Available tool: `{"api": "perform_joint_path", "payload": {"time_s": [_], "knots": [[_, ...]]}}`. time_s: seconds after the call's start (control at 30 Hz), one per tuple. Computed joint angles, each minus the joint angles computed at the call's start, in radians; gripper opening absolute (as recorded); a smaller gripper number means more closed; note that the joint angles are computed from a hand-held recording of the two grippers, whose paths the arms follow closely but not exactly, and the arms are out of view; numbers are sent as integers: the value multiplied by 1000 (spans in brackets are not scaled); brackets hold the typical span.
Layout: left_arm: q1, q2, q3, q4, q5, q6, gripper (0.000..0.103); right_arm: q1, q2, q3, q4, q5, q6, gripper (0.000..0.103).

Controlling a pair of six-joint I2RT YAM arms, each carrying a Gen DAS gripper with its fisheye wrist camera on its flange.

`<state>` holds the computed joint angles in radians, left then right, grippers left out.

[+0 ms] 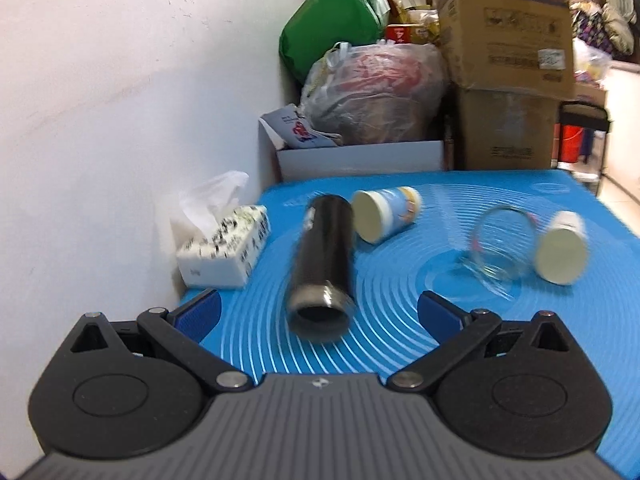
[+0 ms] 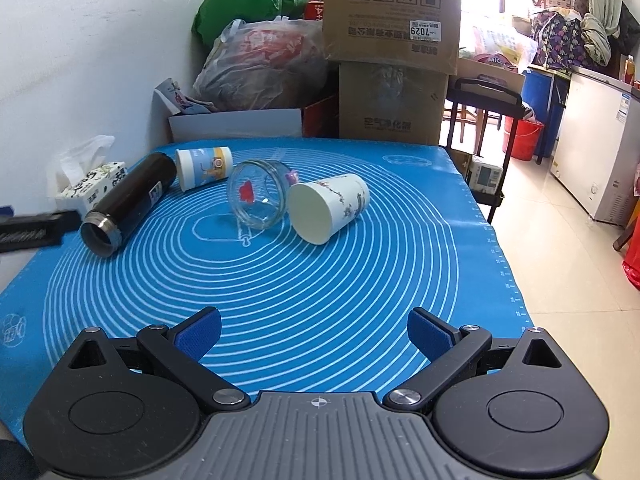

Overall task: Flip cup upside down
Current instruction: 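Move the left tool to the black thermos and close around its body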

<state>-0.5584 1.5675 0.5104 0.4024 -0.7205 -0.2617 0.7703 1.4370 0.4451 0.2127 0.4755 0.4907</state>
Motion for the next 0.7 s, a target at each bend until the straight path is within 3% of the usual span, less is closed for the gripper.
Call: {"api": "perform_joint_path", "payload": {"time_s": [0.13, 0.37, 0.43, 0.5, 0.63, 0.7], "knots": [[135, 185, 130, 90, 73, 79, 103, -49, 55, 17, 44, -29, -29, 101], [257, 418, 362, 64, 203, 126, 103, -123, 185, 60, 132, -92, -73, 101], [269, 475, 448, -18, 220, 114, 102, -140, 224, 78, 148, -111, -79, 100], [280, 514, 513, -72, 240, 109, 88, -151, 252, 89, 165, -124, -88, 100], [304, 556, 649, -269, 326, 65, 75, -166, 292, 108, 184, -145, -102, 100], [298, 581, 702, -341, 303, 79, 70, -171, 308, 113, 192, -154, -103, 100]]}}
